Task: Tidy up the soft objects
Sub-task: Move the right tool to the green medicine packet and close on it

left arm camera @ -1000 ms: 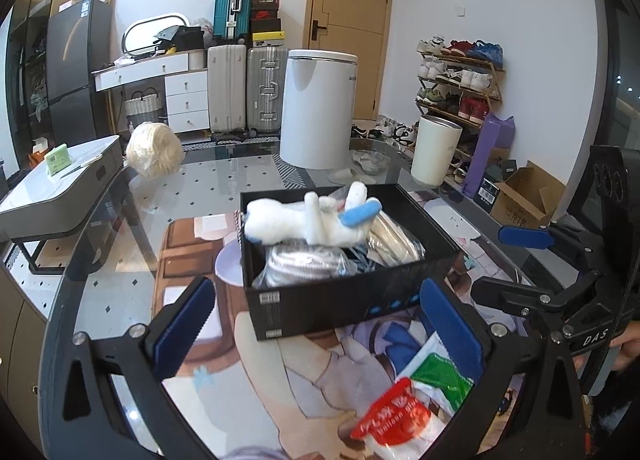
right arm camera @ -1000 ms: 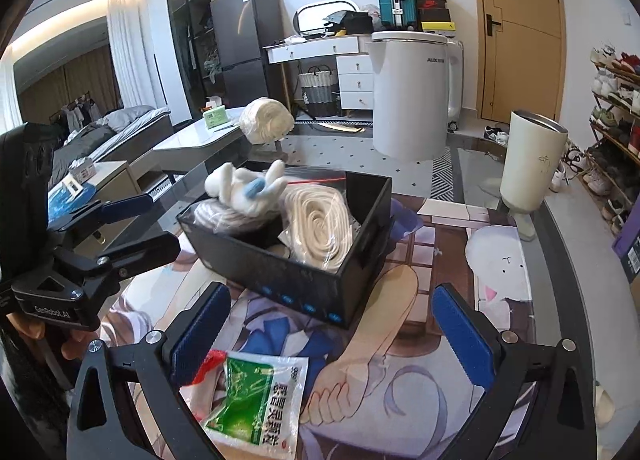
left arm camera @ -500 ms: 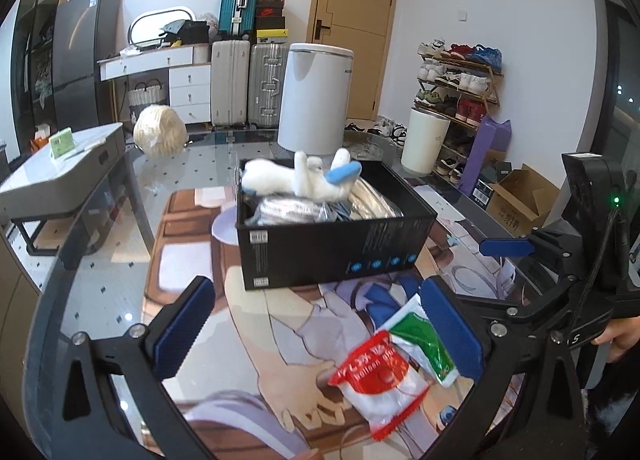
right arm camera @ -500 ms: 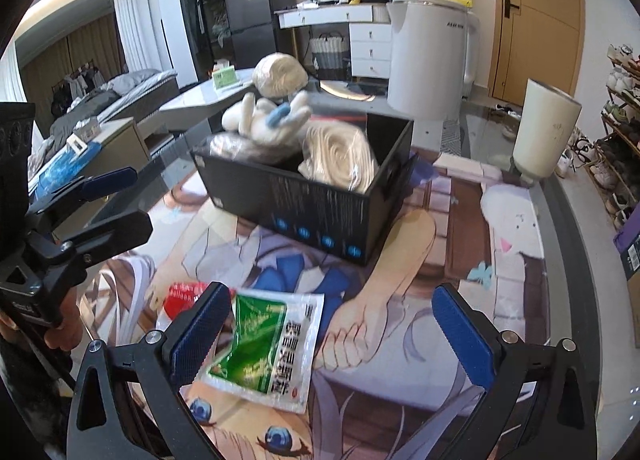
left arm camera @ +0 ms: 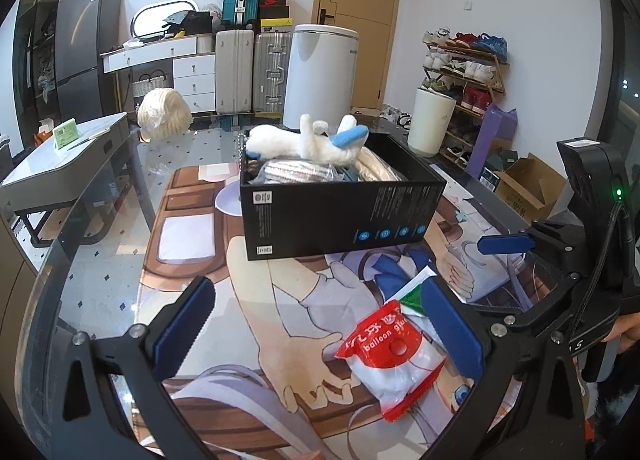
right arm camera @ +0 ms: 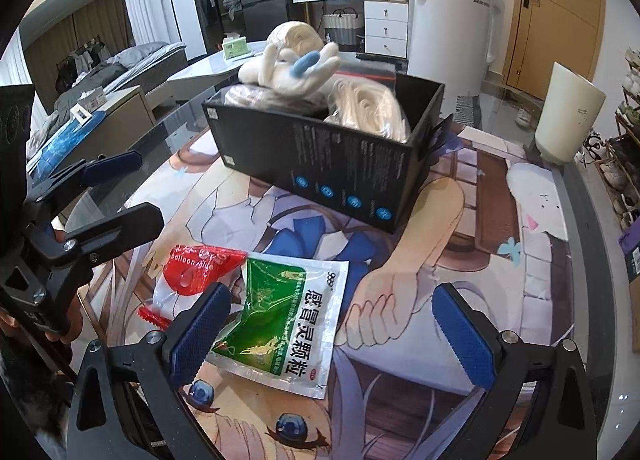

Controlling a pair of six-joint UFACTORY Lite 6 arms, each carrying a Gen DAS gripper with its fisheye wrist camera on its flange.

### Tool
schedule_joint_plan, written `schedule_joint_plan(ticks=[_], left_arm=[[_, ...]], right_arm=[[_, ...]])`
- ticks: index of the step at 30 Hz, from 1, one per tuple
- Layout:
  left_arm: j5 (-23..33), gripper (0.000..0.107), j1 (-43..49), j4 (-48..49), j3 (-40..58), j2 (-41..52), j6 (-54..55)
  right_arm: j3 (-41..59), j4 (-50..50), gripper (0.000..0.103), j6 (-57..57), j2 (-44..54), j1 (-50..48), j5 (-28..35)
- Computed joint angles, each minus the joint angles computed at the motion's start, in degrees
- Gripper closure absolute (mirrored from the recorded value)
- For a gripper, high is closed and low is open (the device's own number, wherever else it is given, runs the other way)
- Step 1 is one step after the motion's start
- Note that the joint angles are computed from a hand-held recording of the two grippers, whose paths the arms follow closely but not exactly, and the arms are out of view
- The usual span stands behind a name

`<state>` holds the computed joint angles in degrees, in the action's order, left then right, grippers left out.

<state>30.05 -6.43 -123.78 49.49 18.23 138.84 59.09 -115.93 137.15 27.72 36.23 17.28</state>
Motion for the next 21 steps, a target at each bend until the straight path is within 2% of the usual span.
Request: schedule_joint_plan(ticks=[4,8,21], left_arm=[[-1.76,0.004,-1.54,-5.88,-0.51,0.07,6.56],[-1.36,0.004,-1.57,-5.43,0.15,0.90,6.57],[-1.16,0.004,-0.68,6.34,3.07,3.42,-3.69]], right_arm=[[1.62,0.79,0.001,-0.94,1.91,0.19,-0.70],[2.97,1.59,0.001,-1.83,3.40,0.08,-1.60],[5.15,5.26,0.001,-5.82,6.82,-0.06,-1.79]])
